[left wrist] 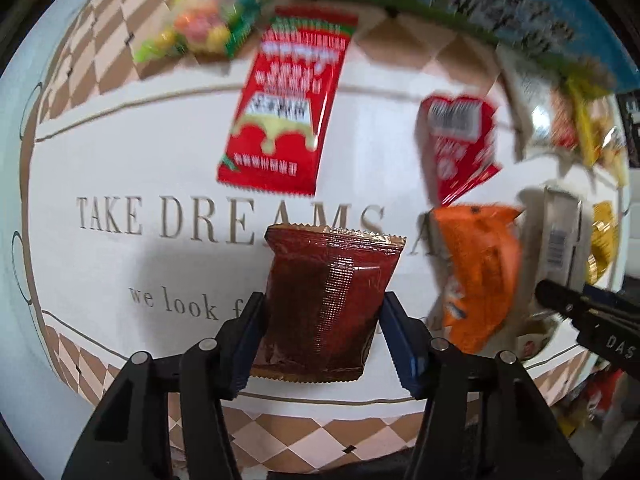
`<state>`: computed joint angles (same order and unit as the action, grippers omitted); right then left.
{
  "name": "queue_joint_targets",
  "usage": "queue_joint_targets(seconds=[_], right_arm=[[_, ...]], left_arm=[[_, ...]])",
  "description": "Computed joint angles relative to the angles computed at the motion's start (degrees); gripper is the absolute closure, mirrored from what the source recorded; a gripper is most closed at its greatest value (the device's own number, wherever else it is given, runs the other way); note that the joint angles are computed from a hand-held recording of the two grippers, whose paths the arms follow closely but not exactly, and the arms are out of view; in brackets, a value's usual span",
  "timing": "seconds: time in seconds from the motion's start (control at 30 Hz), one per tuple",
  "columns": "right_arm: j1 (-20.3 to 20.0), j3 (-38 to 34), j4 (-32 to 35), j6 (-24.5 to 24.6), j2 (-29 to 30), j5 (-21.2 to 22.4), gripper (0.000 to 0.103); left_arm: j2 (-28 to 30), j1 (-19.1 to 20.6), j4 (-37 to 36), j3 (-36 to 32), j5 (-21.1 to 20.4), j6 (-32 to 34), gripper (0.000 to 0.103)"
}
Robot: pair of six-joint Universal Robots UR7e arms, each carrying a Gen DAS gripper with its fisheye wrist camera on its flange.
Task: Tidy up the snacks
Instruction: 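Carry the dark red packet and white packet into the box with both tools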
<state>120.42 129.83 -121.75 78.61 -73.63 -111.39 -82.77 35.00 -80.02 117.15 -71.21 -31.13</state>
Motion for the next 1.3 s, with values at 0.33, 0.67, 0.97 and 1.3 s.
queue_joint_targets(seconds=[0.33, 0.67, 0.97, 1.3], right_arm=[[5.84, -6.81, 5.72, 0.49, -9.24, -3.84, 0.046], [1.58, -21.18, 8.35, -10.21, -8.16, -11.33, 0.046], [-8.06, -23.46, 4.31, -17.68, -3.00, -9.91, 0.046], [-14.78, -25.62, 4.04, -22.26, 2.96, -7.04, 0.046]], left_arm=[[5.23, -3.22, -5.88, -14.31, -4.45, 1.55, 0.048], [21.41, 1.13, -6.15, -35.23, -2.61, 9.92, 0.048], [35.73, 6.36, -0.86, -47.67, -2.30, 8.24, 0.048], [42.80, 9.19, 5.87, -51.99, -2.95, 7.94, 0.048]])
